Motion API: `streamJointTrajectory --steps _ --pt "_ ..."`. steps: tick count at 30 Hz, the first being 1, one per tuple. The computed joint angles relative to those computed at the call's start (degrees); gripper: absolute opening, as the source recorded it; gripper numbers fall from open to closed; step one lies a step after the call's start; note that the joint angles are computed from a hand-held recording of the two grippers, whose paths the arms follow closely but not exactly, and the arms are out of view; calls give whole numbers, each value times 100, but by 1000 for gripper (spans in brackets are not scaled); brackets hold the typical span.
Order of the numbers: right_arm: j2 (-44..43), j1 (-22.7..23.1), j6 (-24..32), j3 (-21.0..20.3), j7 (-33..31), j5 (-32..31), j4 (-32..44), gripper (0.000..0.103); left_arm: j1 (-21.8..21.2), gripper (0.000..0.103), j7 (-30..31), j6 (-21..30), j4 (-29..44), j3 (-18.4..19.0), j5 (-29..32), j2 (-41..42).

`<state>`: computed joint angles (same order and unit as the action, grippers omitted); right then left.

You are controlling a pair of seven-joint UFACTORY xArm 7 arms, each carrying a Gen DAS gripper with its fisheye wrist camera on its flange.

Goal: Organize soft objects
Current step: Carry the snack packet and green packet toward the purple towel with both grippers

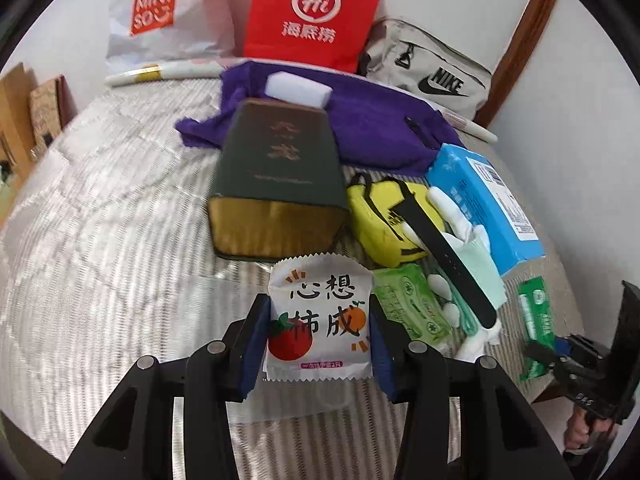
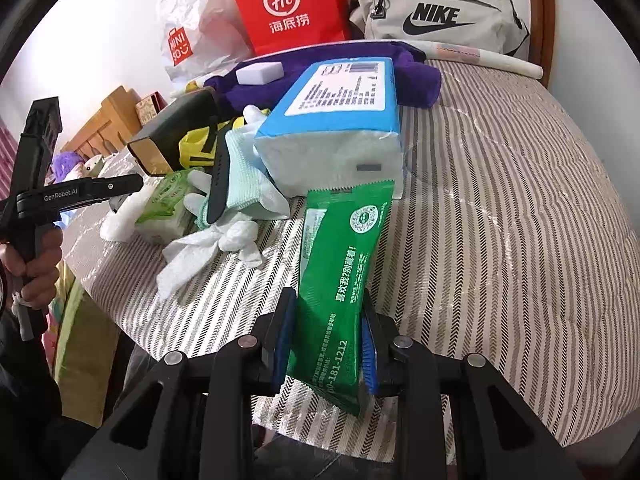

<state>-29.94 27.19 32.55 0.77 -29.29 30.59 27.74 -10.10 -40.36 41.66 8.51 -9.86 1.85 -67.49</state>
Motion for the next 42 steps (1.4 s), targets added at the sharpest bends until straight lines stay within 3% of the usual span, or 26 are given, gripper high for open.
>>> streamJointTrajectory --steps 8,17,27,42 --pt "-446 20 187 -28 27 -117 9 28 88 44 18 327 210 0 65 -199" --pt "-551 36 340 -121 -1 -104 335 28 213 44 165 197 539 32 106 78" --pt "516 38 231 -47 -213 152 1551 28 579 44 467 -140 1066 214 189 926" --pt "2471 -508 419 548 -188 208 3630 28 1106 44 1003 -732 1864 563 278 2198"
